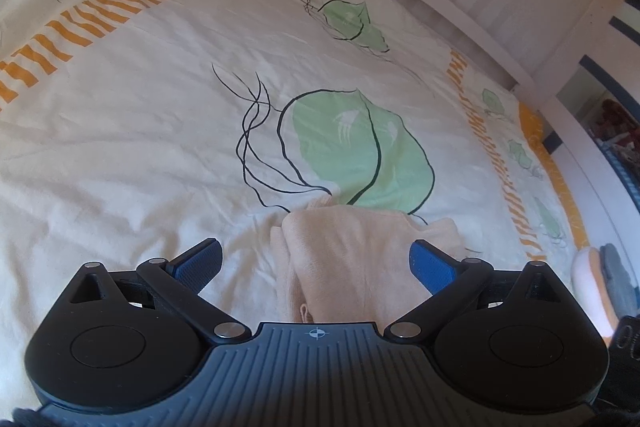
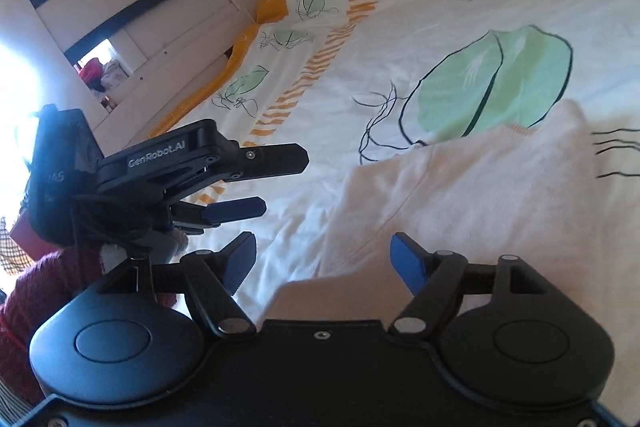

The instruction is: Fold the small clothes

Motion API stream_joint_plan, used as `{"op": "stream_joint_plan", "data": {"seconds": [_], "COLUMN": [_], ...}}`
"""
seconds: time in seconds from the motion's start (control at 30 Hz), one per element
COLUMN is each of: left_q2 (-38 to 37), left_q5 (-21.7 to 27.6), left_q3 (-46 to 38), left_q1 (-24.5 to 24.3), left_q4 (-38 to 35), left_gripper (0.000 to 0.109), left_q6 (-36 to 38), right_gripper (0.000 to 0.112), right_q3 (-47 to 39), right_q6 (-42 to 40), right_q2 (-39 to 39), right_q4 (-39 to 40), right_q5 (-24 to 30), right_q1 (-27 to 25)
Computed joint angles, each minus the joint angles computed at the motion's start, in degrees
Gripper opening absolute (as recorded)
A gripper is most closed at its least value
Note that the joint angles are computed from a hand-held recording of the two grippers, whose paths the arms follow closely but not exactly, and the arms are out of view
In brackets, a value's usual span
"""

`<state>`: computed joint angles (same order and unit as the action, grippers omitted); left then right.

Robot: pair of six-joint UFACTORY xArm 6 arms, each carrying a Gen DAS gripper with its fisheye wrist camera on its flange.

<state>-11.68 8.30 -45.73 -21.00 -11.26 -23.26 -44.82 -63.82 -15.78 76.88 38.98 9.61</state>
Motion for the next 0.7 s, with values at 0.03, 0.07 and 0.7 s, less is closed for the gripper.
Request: {"op": "stream_joint_plan", "data": {"seconds": [0.03,0.07,0.7], "left_q2": [0.3,0.5,6.0], "left_q5": [0.3,0.7,12.1], "left_q3": [-0.2,-0.4,-5.7], "left_q1": [-0.1,-0.3,-2.5], "left_q4": [0.0,-0.4,15.5], "left_gripper": [0.101,0.101,0.101], "left_q6": [0.2,0.7,-1.3], "right_gripper": [0.078,0.078,0.101], "right_q3": [0.6,1.1,12.6], "right_q6": [-0.5,-1.0,-16.6], "right_q2": [-0.4,-0.8,-8.3], "right_q4": [-0.9,-2.1,-5.8], "right_q5": [-0.1,-0.1,-6.0], "right_q1": [0.2,0.6,10.7]}}
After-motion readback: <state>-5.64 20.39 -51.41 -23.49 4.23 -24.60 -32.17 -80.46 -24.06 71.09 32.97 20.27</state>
